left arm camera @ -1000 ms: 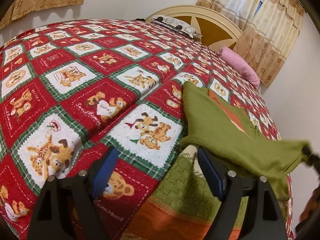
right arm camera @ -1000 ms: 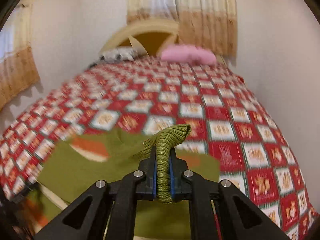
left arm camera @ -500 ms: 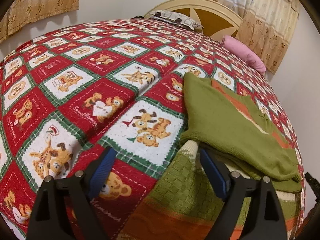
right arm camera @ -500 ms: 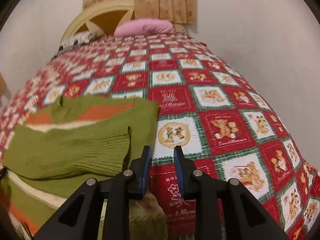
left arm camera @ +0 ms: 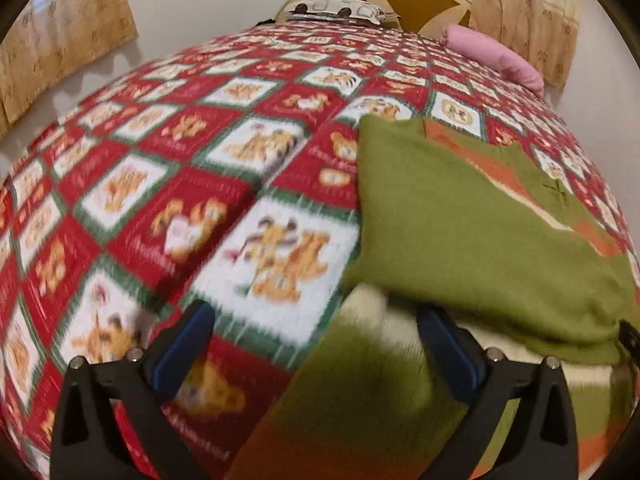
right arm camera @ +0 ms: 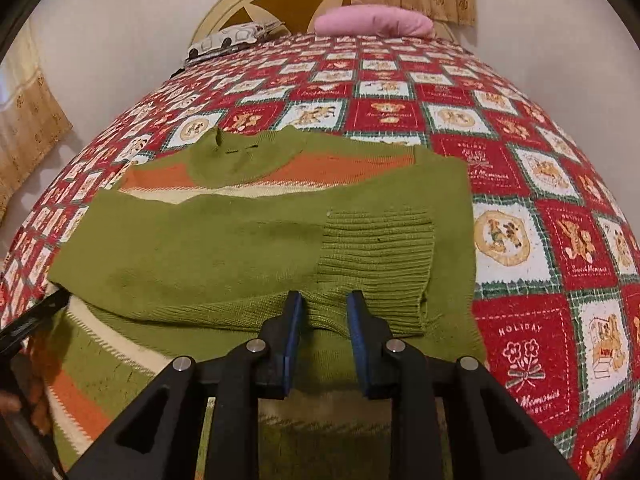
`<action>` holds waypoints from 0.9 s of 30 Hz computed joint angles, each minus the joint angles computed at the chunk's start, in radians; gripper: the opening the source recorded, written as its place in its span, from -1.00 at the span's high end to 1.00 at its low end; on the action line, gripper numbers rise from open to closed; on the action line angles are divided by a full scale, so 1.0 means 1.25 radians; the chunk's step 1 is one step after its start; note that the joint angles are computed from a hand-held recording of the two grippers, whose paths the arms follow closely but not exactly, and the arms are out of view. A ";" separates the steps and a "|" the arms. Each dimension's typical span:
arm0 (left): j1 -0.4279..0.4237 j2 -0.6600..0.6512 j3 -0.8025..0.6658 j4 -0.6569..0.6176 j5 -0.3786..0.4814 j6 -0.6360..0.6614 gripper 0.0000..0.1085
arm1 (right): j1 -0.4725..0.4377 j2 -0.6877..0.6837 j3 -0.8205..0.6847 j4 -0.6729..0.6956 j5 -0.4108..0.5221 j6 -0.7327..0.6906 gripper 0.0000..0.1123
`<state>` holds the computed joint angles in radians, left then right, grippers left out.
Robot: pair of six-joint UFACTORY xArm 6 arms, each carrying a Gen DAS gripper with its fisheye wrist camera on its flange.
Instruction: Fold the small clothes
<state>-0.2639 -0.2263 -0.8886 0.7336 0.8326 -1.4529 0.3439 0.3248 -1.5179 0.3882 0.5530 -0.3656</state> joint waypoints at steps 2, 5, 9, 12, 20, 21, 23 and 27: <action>0.011 0.017 -0.029 0.000 0.028 0.009 -0.85 | 0.001 -0.013 0.025 0.015 -0.022 -0.026 0.57; 0.052 -0.017 0.007 -0.013 0.004 -0.006 -0.84 | 0.003 -0.020 0.052 0.041 -0.065 -0.062 0.56; 0.114 -0.106 0.140 -0.090 -0.163 0.072 -0.87 | -0.001 -0.006 0.036 0.055 -0.060 -0.071 0.55; 0.114 -0.139 0.171 -0.120 -0.178 0.111 -0.90 | 0.000 -0.007 0.039 0.066 -0.067 -0.080 0.54; -0.021 -0.232 0.172 0.009 -0.003 0.067 -0.88 | -0.009 -0.108 0.133 0.133 -0.081 -0.136 0.53; -0.032 -0.253 0.183 0.024 0.000 0.077 -0.88 | -0.011 -0.145 0.171 0.165 -0.091 -0.175 0.53; -0.038 -0.299 0.215 0.040 -0.035 0.100 -0.88 | -0.018 -0.221 0.248 0.166 -0.115 -0.210 0.53; -0.046 -0.353 0.261 0.048 -0.096 0.101 -0.88 | -0.050 -0.358 0.395 0.133 -0.139 -0.224 0.25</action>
<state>-0.3214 -0.6678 -0.5629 0.7933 0.7122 -1.3270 0.2819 -0.1227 -1.0245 0.5550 0.3793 -0.6451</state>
